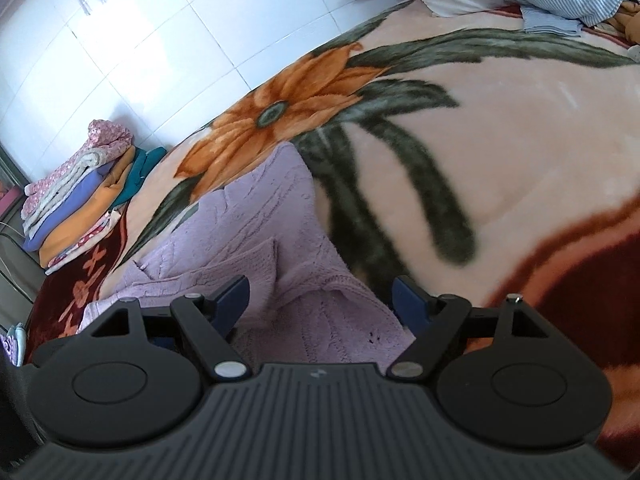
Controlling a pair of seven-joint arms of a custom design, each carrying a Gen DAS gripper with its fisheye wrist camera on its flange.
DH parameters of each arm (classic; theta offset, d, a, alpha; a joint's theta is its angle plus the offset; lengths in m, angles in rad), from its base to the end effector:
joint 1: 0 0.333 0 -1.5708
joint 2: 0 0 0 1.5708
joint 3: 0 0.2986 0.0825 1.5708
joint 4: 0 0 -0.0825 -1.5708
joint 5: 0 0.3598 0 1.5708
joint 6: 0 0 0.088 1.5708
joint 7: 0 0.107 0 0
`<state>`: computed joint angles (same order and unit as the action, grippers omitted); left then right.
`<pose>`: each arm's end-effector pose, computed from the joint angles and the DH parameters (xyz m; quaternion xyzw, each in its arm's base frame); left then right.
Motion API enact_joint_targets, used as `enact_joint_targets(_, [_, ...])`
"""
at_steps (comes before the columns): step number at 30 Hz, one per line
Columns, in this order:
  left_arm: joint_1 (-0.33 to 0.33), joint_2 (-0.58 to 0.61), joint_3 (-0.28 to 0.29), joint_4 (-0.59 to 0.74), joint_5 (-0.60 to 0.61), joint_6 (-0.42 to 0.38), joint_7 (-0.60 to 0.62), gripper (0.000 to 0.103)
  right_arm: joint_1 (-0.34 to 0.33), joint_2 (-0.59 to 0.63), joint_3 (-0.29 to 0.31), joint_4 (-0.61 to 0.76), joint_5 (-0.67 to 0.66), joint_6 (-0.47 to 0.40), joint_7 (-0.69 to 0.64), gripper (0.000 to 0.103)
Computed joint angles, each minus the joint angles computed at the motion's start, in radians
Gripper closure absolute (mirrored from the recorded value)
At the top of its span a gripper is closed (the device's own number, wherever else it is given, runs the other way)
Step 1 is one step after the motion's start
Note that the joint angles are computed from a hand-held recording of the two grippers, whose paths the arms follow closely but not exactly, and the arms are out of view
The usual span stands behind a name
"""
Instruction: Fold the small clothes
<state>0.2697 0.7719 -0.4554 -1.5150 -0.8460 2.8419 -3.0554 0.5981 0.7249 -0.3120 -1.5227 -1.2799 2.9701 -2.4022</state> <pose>0.7157 -0.0226 0.2855 -0.3118 0.8497 -0.3634 0.2208 0.6339 0.3004 0.2852 -0.3946 0.7997 -0.2027 0.4046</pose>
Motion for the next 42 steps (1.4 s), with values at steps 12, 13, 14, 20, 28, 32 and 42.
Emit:
enact_joint_targets(12, [0.123,-0.027,-0.093,0.056,-0.376,0.028,0.056,0.093,0.004,0.021,-0.008,0.018,0.032,0.024,-0.023,0.019])
enact_joint_targets(13, [0.118,-0.026,-0.082,0.072,-0.402,0.041,0.053,0.093,0.006,0.023,-0.01,0.02,0.036,0.025,-0.029,0.019])
enact_joint_targets(14, [0.11,-0.027,-0.066,0.085,-0.417,0.049,0.042,0.093,0.008,0.024,-0.012,0.022,0.04,0.024,-0.036,0.019])
enact_joint_targets(20, [0.067,0.002,0.027,0.162,-0.417,0.128,-0.098,0.093,0.012,0.034,-0.009,0.032,0.089,0.019,-0.093,0.019])
enact_joint_targets(28, [0.022,0.006,0.19,0.123,-0.172,0.145,-0.482,0.091,0.012,0.046,-0.007,0.04,0.172,0.033,-0.199,0.019])
enact_joint_targets(32, [0.006,-0.008,0.278,0.092,-0.035,0.038,-0.677,0.086,0.011,0.053,-0.005,0.045,0.231,0.039,-0.268,0.019])
enact_joint_targets(42, [0.168,-0.034,0.131,0.055,-0.014,0.078,-0.638,0.056,-0.041,0.073,0.055,0.087,0.417,0.024,-0.58,0.019])
